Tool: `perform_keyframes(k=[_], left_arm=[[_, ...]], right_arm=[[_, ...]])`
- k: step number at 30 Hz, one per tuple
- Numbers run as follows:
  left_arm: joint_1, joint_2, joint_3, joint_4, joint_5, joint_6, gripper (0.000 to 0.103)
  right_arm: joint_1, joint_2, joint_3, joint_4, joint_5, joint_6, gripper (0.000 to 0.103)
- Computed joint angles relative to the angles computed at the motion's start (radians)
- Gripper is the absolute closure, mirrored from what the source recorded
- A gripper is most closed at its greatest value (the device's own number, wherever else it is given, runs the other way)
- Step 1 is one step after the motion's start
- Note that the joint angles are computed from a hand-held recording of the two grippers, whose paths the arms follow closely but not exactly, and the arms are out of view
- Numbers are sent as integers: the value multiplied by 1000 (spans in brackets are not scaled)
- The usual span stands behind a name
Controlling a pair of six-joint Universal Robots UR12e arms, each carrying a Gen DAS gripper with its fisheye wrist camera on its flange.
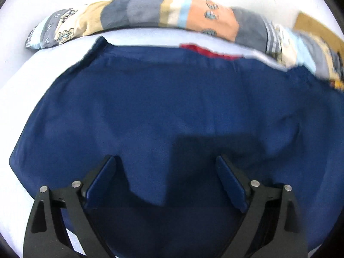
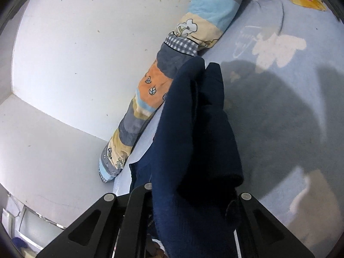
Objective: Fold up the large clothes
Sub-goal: 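Grasp the side of the folded jacket with the right gripper and lift, then hold the lifted jacket side up with the right gripper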
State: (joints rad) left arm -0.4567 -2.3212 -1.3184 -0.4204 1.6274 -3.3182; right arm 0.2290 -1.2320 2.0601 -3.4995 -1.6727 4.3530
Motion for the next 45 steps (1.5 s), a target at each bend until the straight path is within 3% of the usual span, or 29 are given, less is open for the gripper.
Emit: perform_keyframes(k=[3, 5, 7, 11, 33, 45], left_arm=[[3, 1, -12, 77, 40, 0, 10], [11, -21, 10, 8, 2, 56, 8], [9, -27, 0, 58, 1, 100, 7], [19, -23, 1, 47, -29, 107, 7], [15, -24, -21, 112, -16, 124, 3], [21, -17, -26, 105, -44, 146, 3]], right_arm=[[-4, 4, 1, -16, 10, -1, 91], [0, 4, 1, -20, 9, -4, 91], [4, 4, 0, -22, 10, -14, 91], [12, 5, -12, -17, 4, -38, 91], [16, 21, -51, 0, -9, -82, 91], [41, 23, -104, 81, -56, -165, 91]])
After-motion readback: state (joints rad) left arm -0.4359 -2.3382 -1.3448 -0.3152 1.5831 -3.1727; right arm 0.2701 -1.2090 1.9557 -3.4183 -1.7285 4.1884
